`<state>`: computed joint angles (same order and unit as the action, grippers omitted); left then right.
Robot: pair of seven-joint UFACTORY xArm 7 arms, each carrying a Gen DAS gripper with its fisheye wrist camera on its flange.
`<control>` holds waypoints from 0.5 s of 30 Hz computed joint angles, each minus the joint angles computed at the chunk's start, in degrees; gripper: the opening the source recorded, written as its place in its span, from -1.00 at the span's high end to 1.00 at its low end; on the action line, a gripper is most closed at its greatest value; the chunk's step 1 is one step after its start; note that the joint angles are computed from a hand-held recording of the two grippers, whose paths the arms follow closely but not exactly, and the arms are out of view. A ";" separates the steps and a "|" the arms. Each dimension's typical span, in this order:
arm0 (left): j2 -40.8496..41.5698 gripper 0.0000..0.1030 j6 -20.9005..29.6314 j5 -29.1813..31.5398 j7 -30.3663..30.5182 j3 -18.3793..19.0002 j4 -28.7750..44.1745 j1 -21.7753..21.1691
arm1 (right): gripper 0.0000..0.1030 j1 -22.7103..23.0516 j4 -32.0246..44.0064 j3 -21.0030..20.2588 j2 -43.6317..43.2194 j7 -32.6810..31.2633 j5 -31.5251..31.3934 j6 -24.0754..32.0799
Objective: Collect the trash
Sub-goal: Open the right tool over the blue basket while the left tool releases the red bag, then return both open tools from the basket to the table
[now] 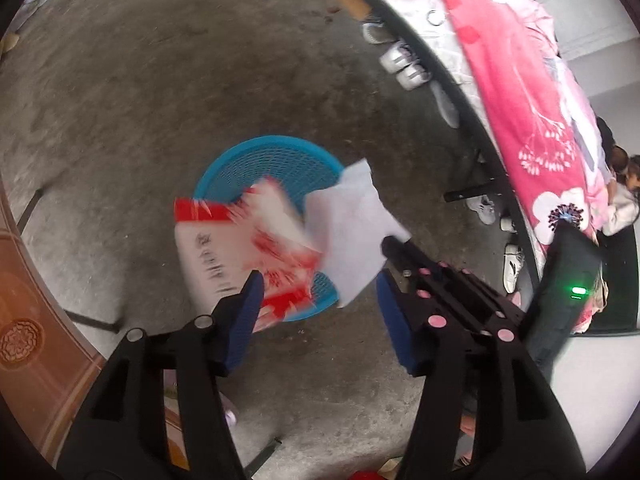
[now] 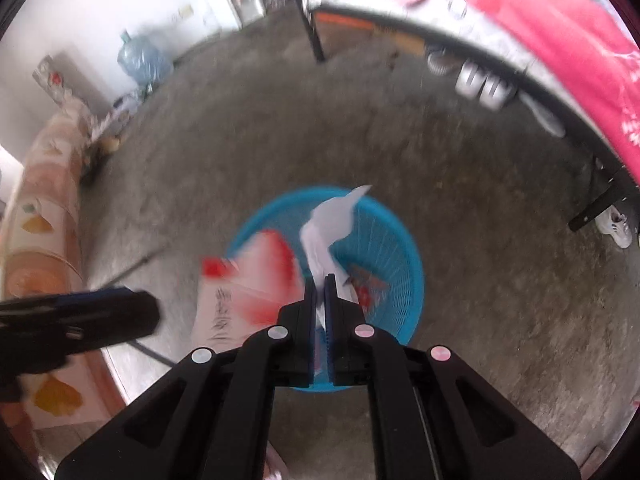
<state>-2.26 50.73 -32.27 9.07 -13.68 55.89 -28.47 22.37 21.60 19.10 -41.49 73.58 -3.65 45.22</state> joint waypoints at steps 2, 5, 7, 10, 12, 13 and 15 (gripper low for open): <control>-0.30 -0.14 -0.14 -0.28 0.01 0.23 -0.33 0.22 | 0.72 0.05 -0.11 -0.16 1.76 -0.28 0.22 -0.85; -2.56 -0.15 -0.21 -0.07 1.43 0.82 -1.93 0.67 | 0.43 -0.10 -0.58 0.50 1.99 1.01 -0.16 -1.81; -4.12 -0.15 -0.52 0.32 1.97 1.19 -2.54 0.89 | 0.34 0.11 -0.46 0.82 1.79 1.49 -0.55 -1.80; -7.29 -0.15 -0.24 -0.05 2.86 2.07 -3.43 1.11 | 0.30 0.33 -0.25 0.68 1.17 1.63 -0.93 -1.28; -9.27 -0.15 -0.28 -0.48 3.31 2.53 -3.99 1.07 | 0.28 0.41 0.17 0.70 0.27 1.75 -1.02 -0.41; -10.44 -0.15 -0.20 -0.77 3.75 2.85 -4.35 1.02 | 0.26 0.64 0.25 0.72 -0.64 1.81 -0.95 0.42; -13.04 -0.16 0.24 -1.27 4.62 3.58 -5.21 0.95 | 0.23 0.84 0.67 0.95 -2.10 1.94 -0.97 1.70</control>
